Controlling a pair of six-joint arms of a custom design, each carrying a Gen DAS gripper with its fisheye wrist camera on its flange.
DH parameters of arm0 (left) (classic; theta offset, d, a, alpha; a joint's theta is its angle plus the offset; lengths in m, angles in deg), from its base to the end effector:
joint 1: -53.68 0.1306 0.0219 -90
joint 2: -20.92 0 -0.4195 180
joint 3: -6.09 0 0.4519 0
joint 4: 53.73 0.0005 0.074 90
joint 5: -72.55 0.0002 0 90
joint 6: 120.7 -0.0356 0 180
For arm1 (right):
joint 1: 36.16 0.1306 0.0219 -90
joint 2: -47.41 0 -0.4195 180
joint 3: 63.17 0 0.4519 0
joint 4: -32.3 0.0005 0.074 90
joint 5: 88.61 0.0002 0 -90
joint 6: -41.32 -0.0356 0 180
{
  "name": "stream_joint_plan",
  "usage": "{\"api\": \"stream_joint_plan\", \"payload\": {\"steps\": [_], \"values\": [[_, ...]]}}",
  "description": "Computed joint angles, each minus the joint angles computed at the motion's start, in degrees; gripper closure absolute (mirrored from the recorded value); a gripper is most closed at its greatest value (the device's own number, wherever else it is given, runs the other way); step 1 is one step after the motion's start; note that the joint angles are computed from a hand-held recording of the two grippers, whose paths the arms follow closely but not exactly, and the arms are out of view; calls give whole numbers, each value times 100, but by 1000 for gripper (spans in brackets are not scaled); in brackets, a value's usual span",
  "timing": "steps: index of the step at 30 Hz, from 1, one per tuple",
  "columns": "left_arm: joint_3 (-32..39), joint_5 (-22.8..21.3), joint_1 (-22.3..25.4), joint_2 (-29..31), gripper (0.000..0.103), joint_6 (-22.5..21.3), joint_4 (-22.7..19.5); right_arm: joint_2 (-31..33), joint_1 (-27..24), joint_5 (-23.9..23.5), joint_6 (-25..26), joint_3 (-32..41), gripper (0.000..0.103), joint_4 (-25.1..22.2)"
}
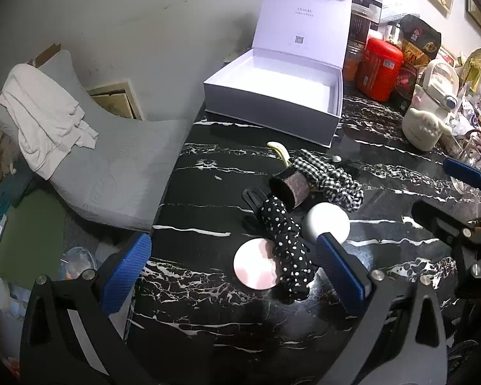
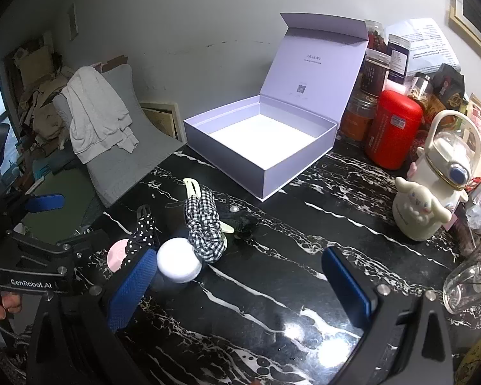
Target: Organize objects
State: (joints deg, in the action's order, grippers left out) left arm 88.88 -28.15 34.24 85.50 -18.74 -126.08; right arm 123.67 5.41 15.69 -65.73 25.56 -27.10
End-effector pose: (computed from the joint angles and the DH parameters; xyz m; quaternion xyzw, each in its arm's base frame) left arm 0.3177 -0.1057 0.5623 0.0331 0.9471 0.0025 0.3191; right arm 0.3334 0.2833 0.5563 -0.1513 0.9116 0.0773 0.3743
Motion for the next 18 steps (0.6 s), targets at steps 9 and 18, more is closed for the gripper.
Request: {"api": "stream_joint_plan", "payload": {"steps": [9, 18], "values": [[4, -52, -29, -11, 0, -25, -28, -1, 54, 73, -8, 16, 0, -62], [-91, 94, -58, -108, 0, -60, 66, -41, 166, 180, 93, 8, 0, -70]]}}
